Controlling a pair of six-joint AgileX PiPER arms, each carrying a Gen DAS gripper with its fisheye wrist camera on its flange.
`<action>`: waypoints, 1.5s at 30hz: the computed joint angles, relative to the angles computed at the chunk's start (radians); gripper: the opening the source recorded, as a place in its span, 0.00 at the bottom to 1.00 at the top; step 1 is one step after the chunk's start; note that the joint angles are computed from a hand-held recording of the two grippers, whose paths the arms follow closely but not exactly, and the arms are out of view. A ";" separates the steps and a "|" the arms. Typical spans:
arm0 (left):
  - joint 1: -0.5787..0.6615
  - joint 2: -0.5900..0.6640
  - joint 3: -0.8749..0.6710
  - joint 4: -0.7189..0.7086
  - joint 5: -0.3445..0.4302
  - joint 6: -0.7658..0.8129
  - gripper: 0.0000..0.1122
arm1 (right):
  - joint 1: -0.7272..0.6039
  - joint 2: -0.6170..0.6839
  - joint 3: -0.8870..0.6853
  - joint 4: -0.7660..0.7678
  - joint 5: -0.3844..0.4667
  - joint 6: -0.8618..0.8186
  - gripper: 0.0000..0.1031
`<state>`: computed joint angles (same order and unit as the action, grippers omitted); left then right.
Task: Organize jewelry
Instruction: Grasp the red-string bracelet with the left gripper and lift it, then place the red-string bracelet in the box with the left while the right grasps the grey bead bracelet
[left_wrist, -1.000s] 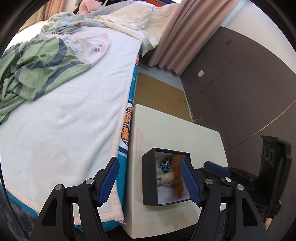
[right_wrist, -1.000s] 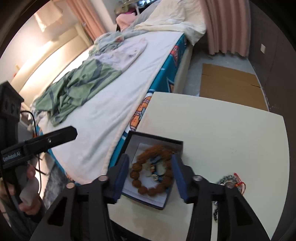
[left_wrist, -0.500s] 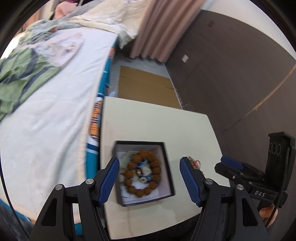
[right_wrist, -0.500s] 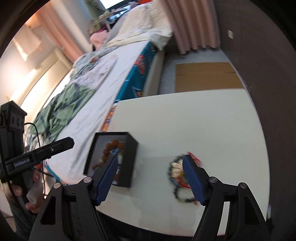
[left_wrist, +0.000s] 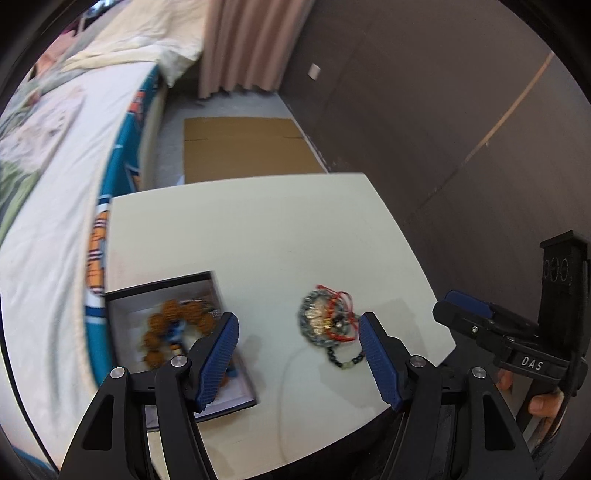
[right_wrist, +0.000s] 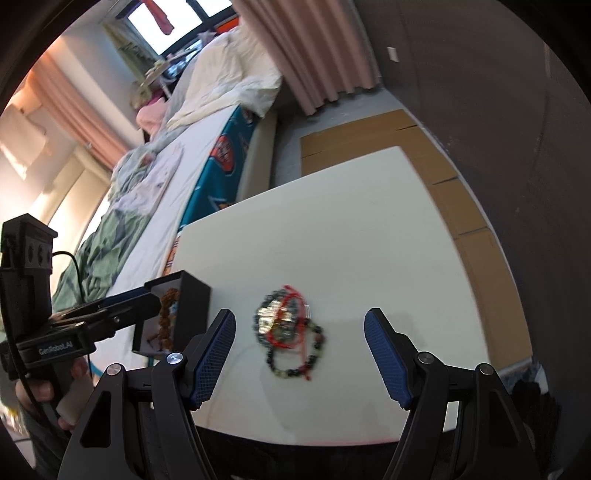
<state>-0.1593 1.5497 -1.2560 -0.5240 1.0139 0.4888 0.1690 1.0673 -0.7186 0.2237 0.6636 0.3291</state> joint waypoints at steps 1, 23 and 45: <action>-0.022 0.003 -0.002 0.010 -0.009 -0.011 0.59 | -0.025 -0.020 0.019 0.011 0.004 -0.018 0.70; -0.295 0.270 -0.140 0.215 -0.050 -0.188 0.18 | -0.349 -0.199 0.209 0.143 0.107 -0.233 0.70; -0.297 0.226 -0.099 0.223 -0.106 -0.153 0.06 | -0.259 -0.136 0.177 0.140 0.064 -0.209 0.70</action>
<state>-0.4563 1.7758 -1.3554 -0.3009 0.9077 0.3357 -0.0904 0.9316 -0.5415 0.3634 0.7279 0.1202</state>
